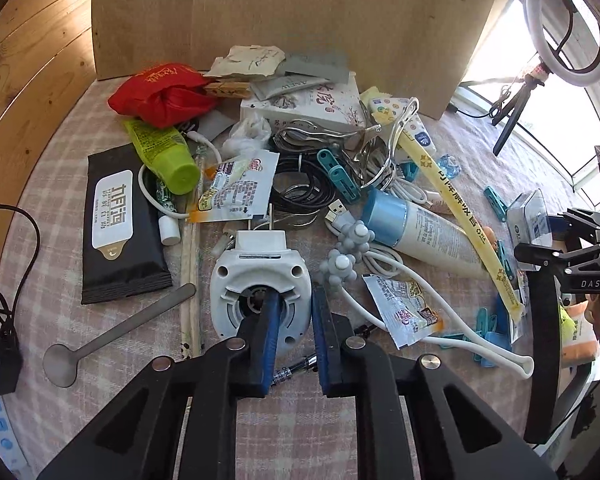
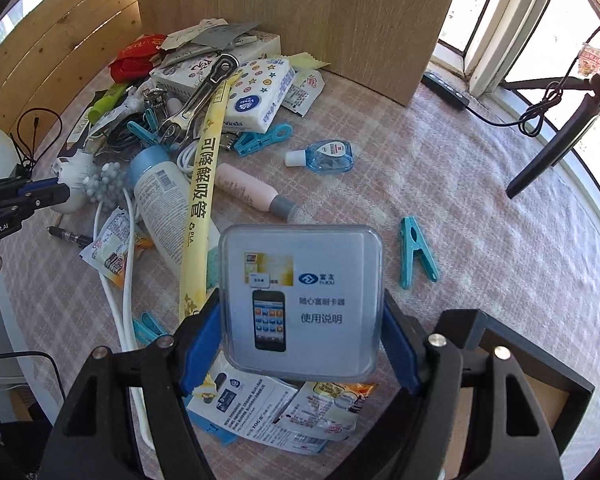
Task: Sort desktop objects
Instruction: 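Release the plug adapter into the tray with the left tool while the right tool releases the box there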
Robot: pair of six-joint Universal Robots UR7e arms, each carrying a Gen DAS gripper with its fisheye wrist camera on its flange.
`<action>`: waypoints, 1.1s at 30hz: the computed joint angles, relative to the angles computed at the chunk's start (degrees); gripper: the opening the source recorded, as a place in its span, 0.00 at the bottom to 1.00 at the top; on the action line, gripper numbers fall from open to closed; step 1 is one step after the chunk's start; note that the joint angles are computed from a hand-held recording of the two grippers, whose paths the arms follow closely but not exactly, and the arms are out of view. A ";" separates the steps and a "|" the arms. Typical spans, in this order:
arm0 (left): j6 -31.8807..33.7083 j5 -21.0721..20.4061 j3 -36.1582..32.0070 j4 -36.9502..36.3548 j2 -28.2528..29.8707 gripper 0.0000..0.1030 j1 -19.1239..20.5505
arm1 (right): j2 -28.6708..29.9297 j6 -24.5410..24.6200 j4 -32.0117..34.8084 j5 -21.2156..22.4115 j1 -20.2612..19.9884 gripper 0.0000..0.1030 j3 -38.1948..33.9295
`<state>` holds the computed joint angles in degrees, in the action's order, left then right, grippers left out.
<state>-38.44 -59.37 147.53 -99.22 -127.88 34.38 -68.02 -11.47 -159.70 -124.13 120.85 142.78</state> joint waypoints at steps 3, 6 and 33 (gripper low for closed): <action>-1.47 -0.23 -0.93 2.19 -0.59 0.14 -3.30 | -1.97 2.38 1.32 -0.15 1.03 0.68 0.28; -2.16 -1.24 -1.62 1.89 0.58 0.14 -6.84 | -3.21 2.76 1.07 -0.09 -0.10 0.69 0.59; 7.95 -27.72 -6.66 -54.66 63.86 0.15 -29.36 | -49.56 -7.35 14.38 -8.11 -31.15 0.69 6.15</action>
